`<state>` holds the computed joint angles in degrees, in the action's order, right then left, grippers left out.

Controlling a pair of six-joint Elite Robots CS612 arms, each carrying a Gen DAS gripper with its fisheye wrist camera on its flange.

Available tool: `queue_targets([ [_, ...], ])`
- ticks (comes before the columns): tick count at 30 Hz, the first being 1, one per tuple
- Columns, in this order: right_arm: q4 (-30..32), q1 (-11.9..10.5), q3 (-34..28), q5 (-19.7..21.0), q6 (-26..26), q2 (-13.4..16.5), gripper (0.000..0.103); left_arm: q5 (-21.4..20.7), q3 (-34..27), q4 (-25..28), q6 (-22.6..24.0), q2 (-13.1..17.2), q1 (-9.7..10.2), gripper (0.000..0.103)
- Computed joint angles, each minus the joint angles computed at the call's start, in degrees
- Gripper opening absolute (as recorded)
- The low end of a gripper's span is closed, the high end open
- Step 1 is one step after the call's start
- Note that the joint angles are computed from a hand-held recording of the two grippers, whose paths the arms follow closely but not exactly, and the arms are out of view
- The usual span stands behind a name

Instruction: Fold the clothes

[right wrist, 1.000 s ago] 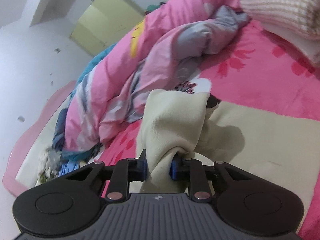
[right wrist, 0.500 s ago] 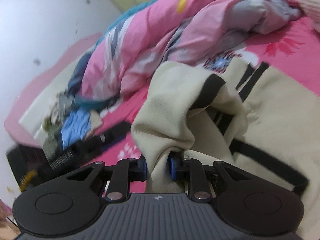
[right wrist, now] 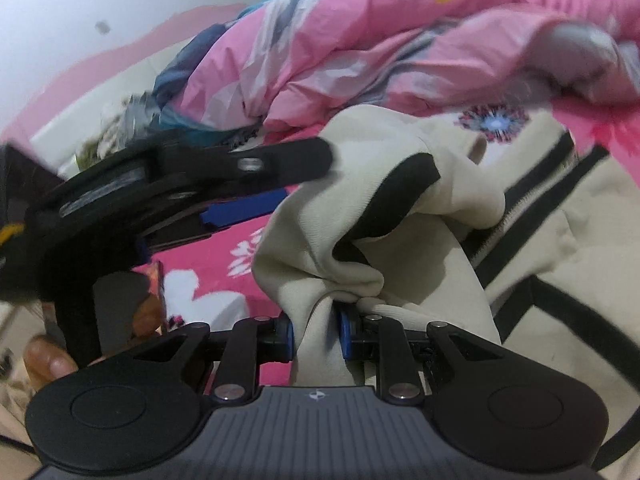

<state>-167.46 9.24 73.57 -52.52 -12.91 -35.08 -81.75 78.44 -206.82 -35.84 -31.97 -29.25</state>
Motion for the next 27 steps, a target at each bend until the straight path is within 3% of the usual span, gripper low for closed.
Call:
queue_targets([
  [6,-3.7,0.9,2.4,-3.6,-5.8,-1.2,0.027,-0.8,-0.4,2.7,-1.0,0.3,0.17,0.080],
  [14,-3.0,-0.1,4.4,-2.9,-6.6,-3.1,0.033,0.4,-0.4,3.7,-0.3,0.2,-0.16,0.081],
  [21,-4.5,-2.1,4.9,-0.2,-1.4,-3.8,0.037,1.7,-0.2,4.6,0.5,0.0,-0.40,0.081],
  [27,-11.5,-3.7,3.7,-3.1,11.1,-2.8,0.038,2.3,-0.1,5.4,0.3,-0.2,-0.37,0.081],
])
